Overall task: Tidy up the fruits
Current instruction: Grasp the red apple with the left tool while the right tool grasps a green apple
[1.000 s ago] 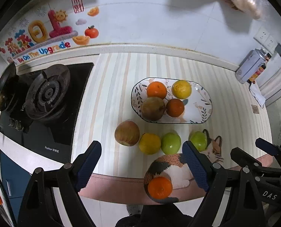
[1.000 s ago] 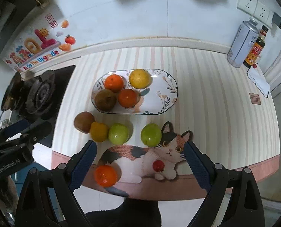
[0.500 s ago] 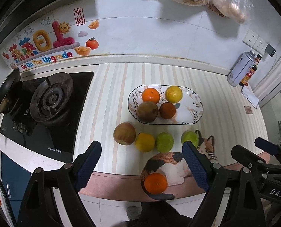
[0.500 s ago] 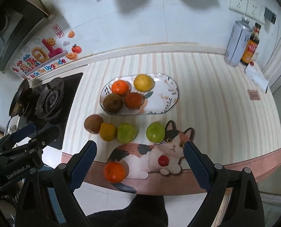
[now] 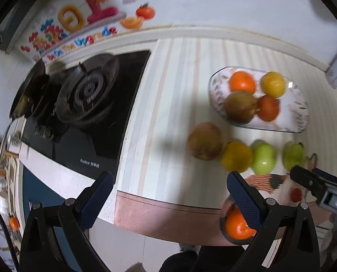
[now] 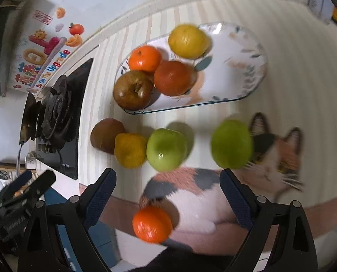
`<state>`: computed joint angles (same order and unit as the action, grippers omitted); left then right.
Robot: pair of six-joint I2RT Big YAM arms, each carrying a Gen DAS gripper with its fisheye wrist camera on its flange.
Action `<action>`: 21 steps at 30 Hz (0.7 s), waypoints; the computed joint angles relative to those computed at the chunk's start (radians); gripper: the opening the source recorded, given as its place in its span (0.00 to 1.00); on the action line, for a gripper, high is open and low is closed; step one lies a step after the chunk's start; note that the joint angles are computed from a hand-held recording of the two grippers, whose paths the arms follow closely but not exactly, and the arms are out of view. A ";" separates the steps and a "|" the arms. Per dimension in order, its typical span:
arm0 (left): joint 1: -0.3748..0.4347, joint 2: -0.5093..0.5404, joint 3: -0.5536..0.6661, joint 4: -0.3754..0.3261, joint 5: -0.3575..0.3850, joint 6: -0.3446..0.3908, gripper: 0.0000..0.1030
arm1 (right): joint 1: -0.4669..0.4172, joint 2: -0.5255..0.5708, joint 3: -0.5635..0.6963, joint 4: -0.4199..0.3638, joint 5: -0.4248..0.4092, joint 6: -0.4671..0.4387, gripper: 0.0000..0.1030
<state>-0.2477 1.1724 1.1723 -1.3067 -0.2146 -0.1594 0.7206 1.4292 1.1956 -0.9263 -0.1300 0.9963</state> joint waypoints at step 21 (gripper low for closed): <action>0.079 0.404 0.170 -0.044 0.277 -0.029 0.99 | -0.020 0.129 0.010 -0.005 -0.079 -0.084 0.56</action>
